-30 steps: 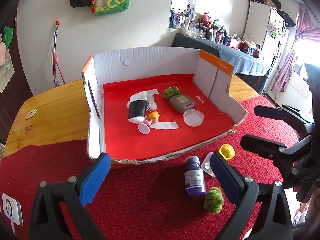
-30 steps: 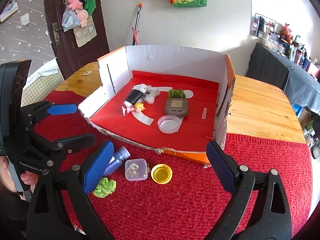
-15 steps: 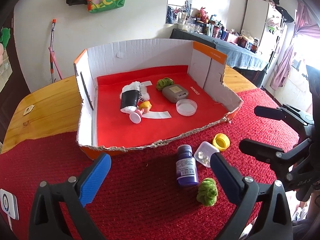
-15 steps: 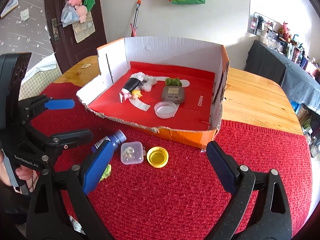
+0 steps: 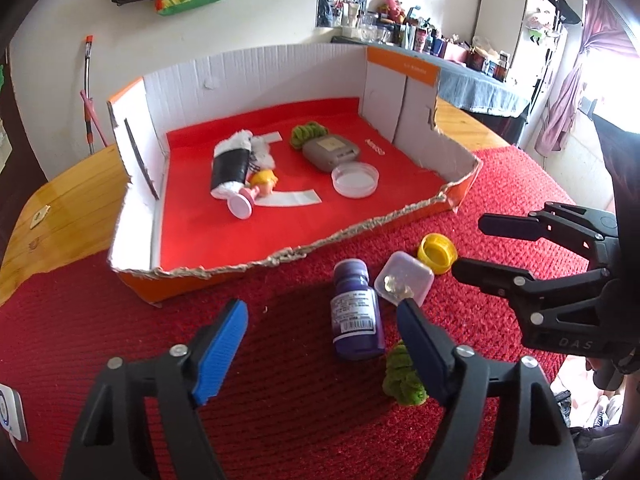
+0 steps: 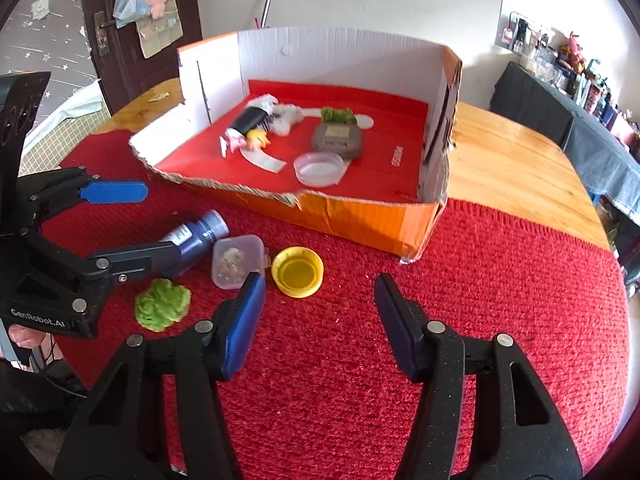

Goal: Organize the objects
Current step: 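Move left tool to blue bottle while right tool approaches yellow lid, then close left tool on blue bottle while right tool closes on yellow lid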

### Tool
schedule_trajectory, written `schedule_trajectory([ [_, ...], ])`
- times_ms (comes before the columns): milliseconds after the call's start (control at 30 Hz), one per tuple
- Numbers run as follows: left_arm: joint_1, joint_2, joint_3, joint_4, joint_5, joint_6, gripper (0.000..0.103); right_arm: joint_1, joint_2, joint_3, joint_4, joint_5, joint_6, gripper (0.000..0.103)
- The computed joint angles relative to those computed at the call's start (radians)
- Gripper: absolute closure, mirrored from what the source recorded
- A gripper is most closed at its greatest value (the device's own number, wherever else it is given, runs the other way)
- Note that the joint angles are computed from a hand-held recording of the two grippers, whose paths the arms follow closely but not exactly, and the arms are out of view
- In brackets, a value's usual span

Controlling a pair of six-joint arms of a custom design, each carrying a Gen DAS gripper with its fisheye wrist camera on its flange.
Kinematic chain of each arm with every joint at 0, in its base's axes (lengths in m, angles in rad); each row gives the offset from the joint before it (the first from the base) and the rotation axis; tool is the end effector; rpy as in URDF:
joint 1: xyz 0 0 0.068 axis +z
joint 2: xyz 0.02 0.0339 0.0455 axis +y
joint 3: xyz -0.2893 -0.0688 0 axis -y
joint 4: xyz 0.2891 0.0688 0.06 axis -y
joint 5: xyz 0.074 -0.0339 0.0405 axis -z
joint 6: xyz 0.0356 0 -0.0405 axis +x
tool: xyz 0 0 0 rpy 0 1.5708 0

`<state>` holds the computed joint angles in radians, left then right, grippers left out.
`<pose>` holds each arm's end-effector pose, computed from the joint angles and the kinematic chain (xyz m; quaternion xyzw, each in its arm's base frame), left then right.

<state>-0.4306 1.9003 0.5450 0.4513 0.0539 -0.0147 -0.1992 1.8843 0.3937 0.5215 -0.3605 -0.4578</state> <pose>0.2734 -0.1277 0.0316 0.2036 0.9224 -0.0971 0.3134 0.2504 -0.0377 0.0169 -0.1738 0.9249 0.0680 0.3312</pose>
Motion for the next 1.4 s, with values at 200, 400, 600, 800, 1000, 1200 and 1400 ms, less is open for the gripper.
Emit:
schedule_trajectory([
  [200,0.005,0.034,0.018,-0.013,0.012,0.002,0.033,0.012,0.046,0.027,-0.004,0.009,-0.001,0.050],
  [400,0.005,0.057,0.033,-0.018,0.020,0.004,0.039,0.037,0.079,0.049,-0.002,0.023,0.005,0.052],
  [600,0.003,0.065,0.041,-0.016,0.013,0.002,0.052,0.046,0.098,0.074,0.000,0.029,0.021,0.060],
  [800,0.009,0.055,0.042,-0.028,0.034,0.002,0.074,0.052,0.101,0.081,0.000,0.020,0.030,0.074],
  [1000,0.013,0.043,0.033,-0.022,0.040,0.001,0.074,0.040,0.076,0.062,-0.009,-0.005,0.030,0.074],
  [1200,0.017,0.014,0.007,-0.012,0.043,-0.005,0.074,0.036,0.030,0.034,-0.024,-0.023,0.029,0.074],
  [1400,0.013,-0.006,-0.022,0.005,0.045,-0.009,0.074,0.046,-0.002,0.002,-0.017,-0.028,0.032,0.074],
])
